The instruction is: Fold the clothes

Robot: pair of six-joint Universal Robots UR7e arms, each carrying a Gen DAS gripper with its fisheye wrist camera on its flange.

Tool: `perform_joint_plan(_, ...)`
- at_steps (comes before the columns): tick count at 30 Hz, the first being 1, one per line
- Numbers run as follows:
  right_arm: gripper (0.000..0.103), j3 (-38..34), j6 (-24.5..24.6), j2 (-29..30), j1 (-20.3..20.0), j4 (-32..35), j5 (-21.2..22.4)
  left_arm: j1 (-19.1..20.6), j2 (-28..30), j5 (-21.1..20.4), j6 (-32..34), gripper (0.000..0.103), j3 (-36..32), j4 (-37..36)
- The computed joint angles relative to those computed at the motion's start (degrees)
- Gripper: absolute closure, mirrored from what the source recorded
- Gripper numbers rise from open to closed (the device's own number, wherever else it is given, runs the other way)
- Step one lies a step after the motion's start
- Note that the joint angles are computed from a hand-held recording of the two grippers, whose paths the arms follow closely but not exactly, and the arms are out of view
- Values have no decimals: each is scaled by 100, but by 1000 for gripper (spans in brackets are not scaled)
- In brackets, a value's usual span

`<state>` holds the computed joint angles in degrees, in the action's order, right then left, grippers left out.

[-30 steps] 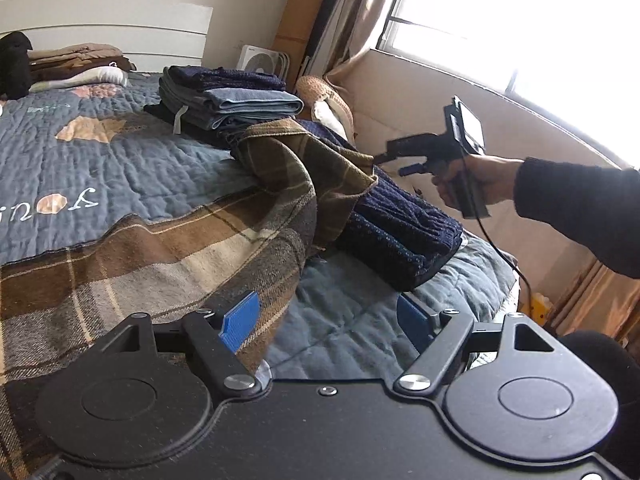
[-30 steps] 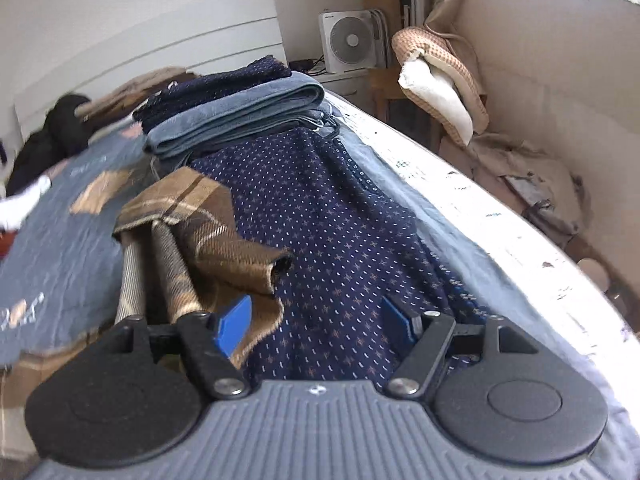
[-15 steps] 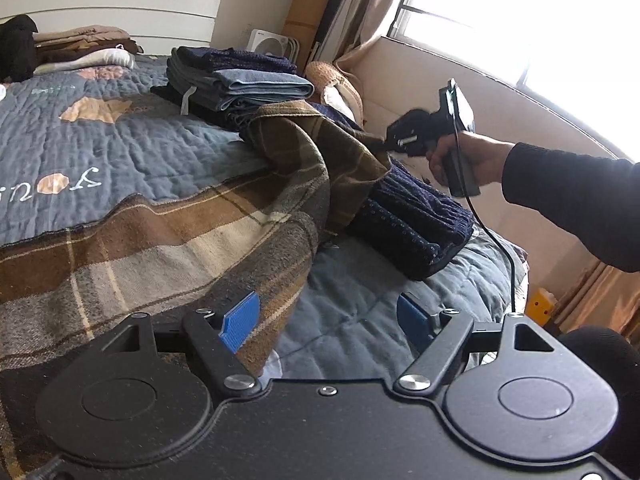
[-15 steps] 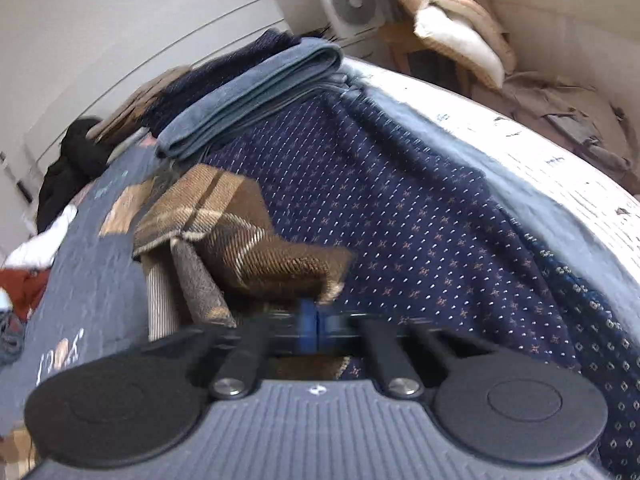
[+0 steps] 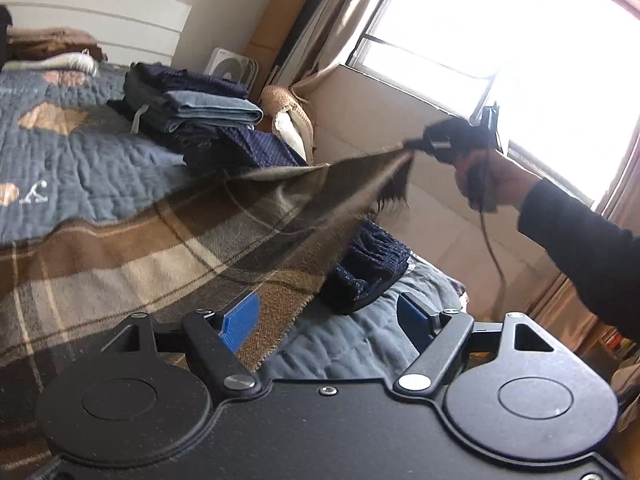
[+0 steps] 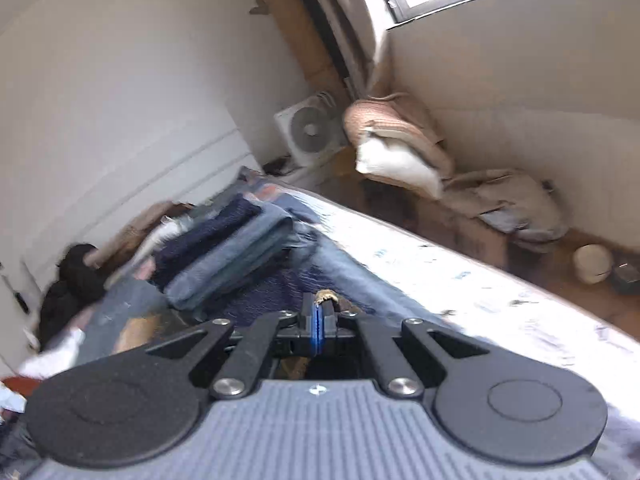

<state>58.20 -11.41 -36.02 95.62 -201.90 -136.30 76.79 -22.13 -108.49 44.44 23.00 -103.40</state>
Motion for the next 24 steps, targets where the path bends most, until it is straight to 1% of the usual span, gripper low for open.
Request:
perform_joint_plan(2,103,280,-119,-101,-31,132,-497,-49,-160,186,0,28,392,-320)
perform_joint_plan(5,103,762,181,-281,-157,675,-1069,-88,-233,341,8,28,597,-449)
perform_joint_plan(6,103,914,327,-340,-204,906,-1244,-115,-258,456,27,27,659,-508)
perform_joint_plan(8,102,1293,704,-497,-304,1123,-1391,-171,-332,714,38,26,846,-712)
perform_joint_plan(9,102,1416,807,-534,-334,1095,-1473,-200,-375,858,30,26,959,-850)
perform_joint_plan(12,102,1453,737,-542,-286,814,-1563,-269,-435,1208,-23,26,1150,-1154)
perform_joint_plan(15,102,1458,634,-541,-229,525,-1640,-260,-303,1151,-100,26,852,-940)
perform_joint_plan(17,102,1414,507,-547,-194,525,-1761,-254,-293,1071,-66,23,809,-890)
perform_joint_plan(18,98,1396,509,-567,-173,621,-1833,-254,-283,1036,-55,22,785,-861)
perform_joint_plan(20,98,1371,734,-627,-197,1391,-2172,-270,-317,1040,-31,22,869,-924)
perform_joint_plan(21,98,1374,830,-667,-197,1585,-2258,-278,-335,1042,-19,22,912,-956)
perform_joint_plan(22,98,1363,758,-672,-200,1539,-2314,-284,-358,1037,2,22,960,-979)
perform_joint_plan(24,98,1379,523,-674,-183,1029,-2220,-286,-383,1002,31,21,1005,-990)
